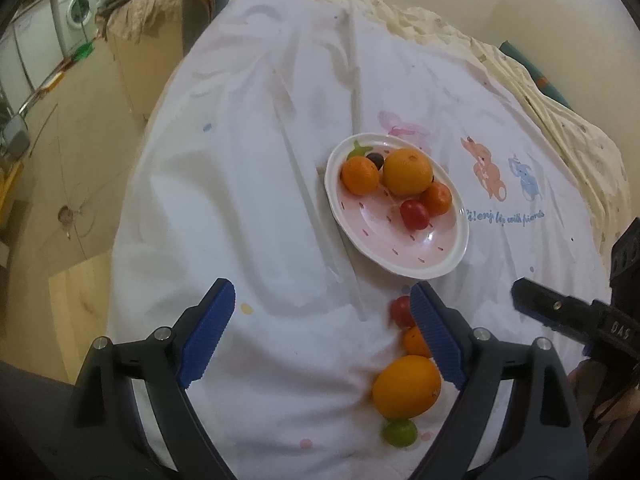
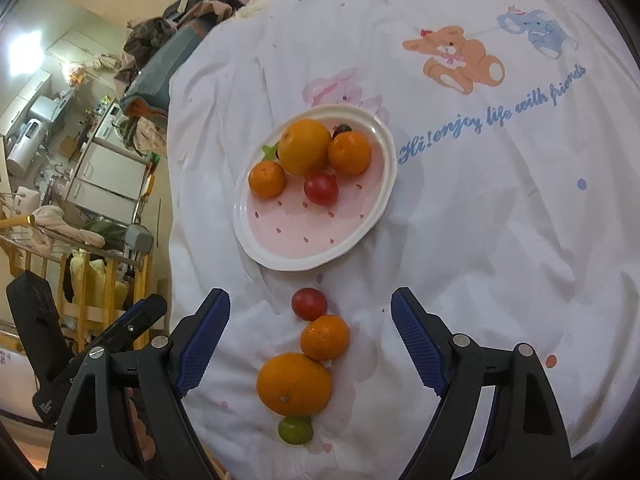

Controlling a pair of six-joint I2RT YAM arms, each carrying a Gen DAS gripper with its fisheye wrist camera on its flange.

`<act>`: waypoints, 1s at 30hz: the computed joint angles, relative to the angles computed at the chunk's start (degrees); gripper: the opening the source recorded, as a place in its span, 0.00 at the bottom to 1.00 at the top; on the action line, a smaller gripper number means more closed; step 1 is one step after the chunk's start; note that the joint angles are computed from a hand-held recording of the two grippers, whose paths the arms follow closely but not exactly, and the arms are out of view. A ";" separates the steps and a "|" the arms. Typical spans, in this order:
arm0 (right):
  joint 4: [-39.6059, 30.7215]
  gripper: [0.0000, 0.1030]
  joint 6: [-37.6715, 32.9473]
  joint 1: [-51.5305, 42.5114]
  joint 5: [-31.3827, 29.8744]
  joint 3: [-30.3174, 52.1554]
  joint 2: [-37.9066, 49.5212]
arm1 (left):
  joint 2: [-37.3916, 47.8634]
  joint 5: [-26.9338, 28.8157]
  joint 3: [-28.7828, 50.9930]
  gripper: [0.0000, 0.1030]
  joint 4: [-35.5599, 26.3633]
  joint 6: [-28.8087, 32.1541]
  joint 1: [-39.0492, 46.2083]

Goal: Organize fruits
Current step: 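Raise both open grippers back toward the loose fruit row, then close the right gripper on the mandarin in the fruit row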

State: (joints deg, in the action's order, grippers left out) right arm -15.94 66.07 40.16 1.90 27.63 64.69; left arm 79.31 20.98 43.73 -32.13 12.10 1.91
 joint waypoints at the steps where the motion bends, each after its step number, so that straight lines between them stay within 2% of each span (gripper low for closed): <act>1: 0.65 0.83 -0.02 -0.23 -0.80 -0.07 0.82 | 0.45 0.03 0.10 0.85 -0.05 -0.24 -0.17; 8: 7.87 0.81 0.95 -2.10 -9.78 -1.31 10.76 | 0.90 0.43 0.14 0.85 -0.47 -0.37 -0.68; 10: 9.80 0.67 0.05 -2.35 -12.44 -0.76 14.94 | 1.00 0.72 0.25 0.85 -0.73 -0.49 -0.63; 12: 12.36 0.60 -0.43 -2.69 -14.80 -0.79 18.15 | 1.03 0.61 0.19 0.85 -0.68 -0.73 -0.76; 17: 13.77 0.57 -2.31 -2.92 -16.01 1.46 24.81 | 1.47 0.06 0.11 0.85 -0.43 -0.89 -1.14; 19: 14.41 0.52 -3.29 -3.43 -16.89 1.80 25.44 | 1.58 -0.29 -0.16 0.85 -0.14 -0.76 -1.27; 20: 15.19 0.43 -3.59 -4.04 -17.77 1.49 25.75 | 1.67 -0.46 -0.33 0.85 0.00 -0.67 -1.40; 25: 14.05 0.42 -4.42 -3.93 -17.36 0.80 23.73 | 1.71 -1.00 -0.81 0.85 0.23 -0.30 -1.96; 30: 11.94 0.41 -2.30 -5.25 -15.56 -2.91 14.93 | 1.56 -2.23 -1.53 0.85 0.99 -0.16 -2.76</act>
